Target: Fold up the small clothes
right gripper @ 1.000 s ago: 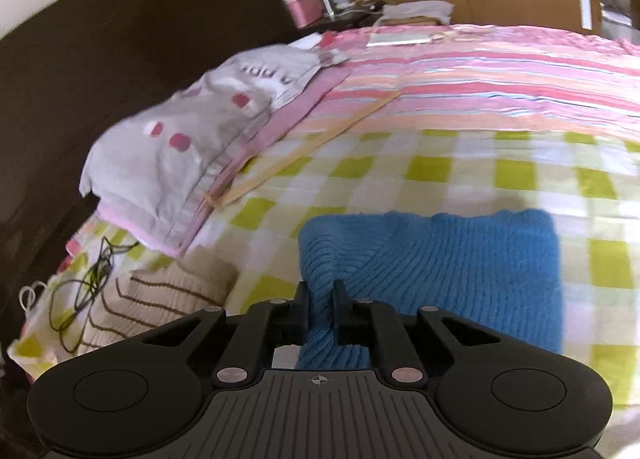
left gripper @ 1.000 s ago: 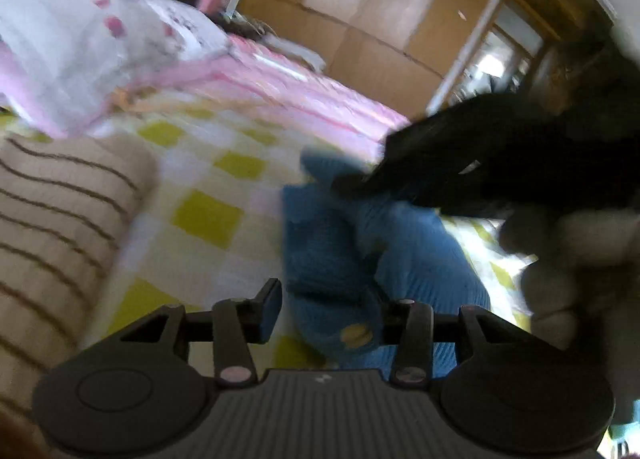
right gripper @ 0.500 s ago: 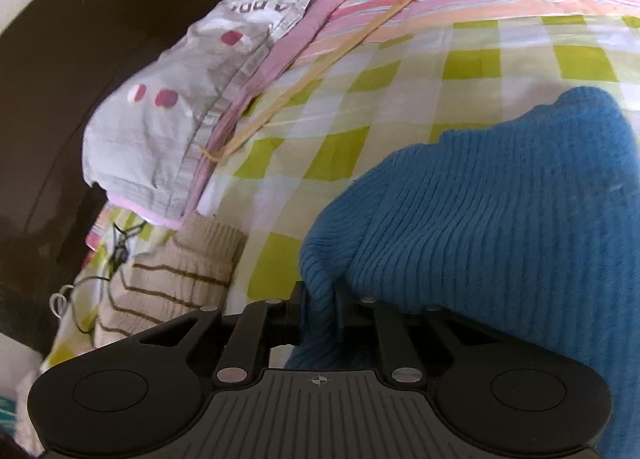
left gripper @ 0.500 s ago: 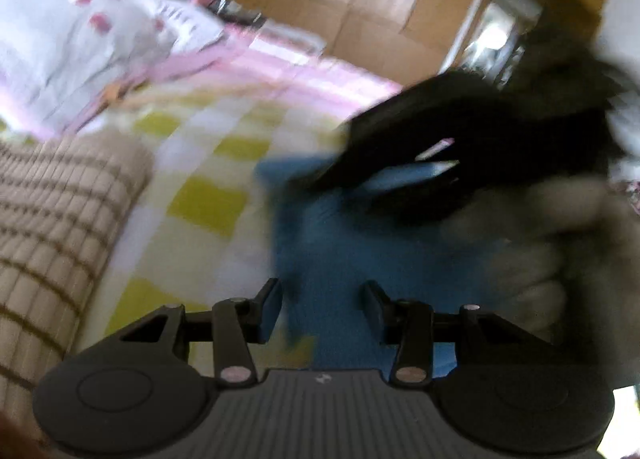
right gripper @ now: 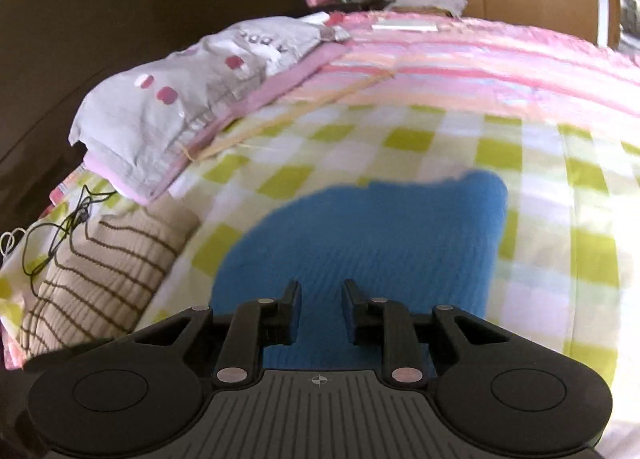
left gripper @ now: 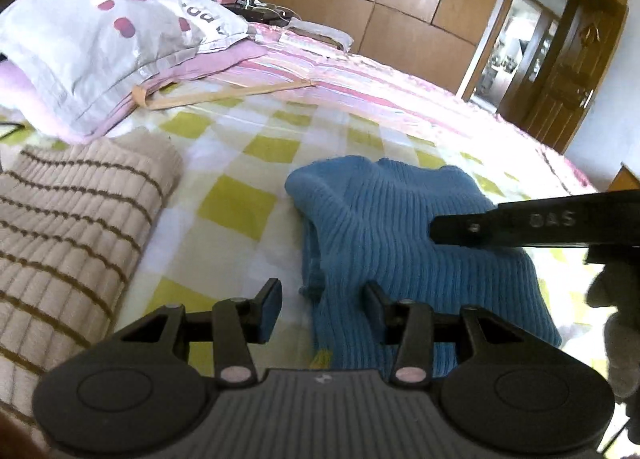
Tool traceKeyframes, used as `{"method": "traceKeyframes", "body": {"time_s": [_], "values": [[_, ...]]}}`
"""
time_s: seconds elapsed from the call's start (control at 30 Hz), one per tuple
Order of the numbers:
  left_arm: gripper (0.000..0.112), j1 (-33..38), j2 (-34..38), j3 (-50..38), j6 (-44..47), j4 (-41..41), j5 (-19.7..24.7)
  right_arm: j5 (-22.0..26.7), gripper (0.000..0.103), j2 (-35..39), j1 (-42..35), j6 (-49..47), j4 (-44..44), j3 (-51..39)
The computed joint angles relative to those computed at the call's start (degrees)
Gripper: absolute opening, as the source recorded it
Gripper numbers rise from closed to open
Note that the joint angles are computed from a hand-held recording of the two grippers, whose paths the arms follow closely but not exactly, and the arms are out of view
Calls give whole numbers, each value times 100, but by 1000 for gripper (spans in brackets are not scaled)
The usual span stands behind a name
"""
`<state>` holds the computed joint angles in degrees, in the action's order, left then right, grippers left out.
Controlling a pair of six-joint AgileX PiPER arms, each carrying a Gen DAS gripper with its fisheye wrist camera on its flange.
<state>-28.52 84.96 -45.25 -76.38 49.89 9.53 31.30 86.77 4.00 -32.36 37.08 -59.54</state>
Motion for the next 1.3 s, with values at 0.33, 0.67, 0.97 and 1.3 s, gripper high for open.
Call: {"method": "traceKeyframes", "body": {"time_s": [0.33,0.67,0.97,1.3], "values": [[49,-499,141,-230,-43,198,748,-731,24,-1083,120,-86,-43,1205],[50,-788,111,-337,129,92,1152,-1000,28,-1401,437,1049,-1187,1587],[57,-1194,-54,-417,201,-34,1687,-665,31,-2153,239,988,-953,1921],[80,-1900,-322,-318,-262,277,2435,-454,35,-2934,267,1725,-1486,2317]]}}
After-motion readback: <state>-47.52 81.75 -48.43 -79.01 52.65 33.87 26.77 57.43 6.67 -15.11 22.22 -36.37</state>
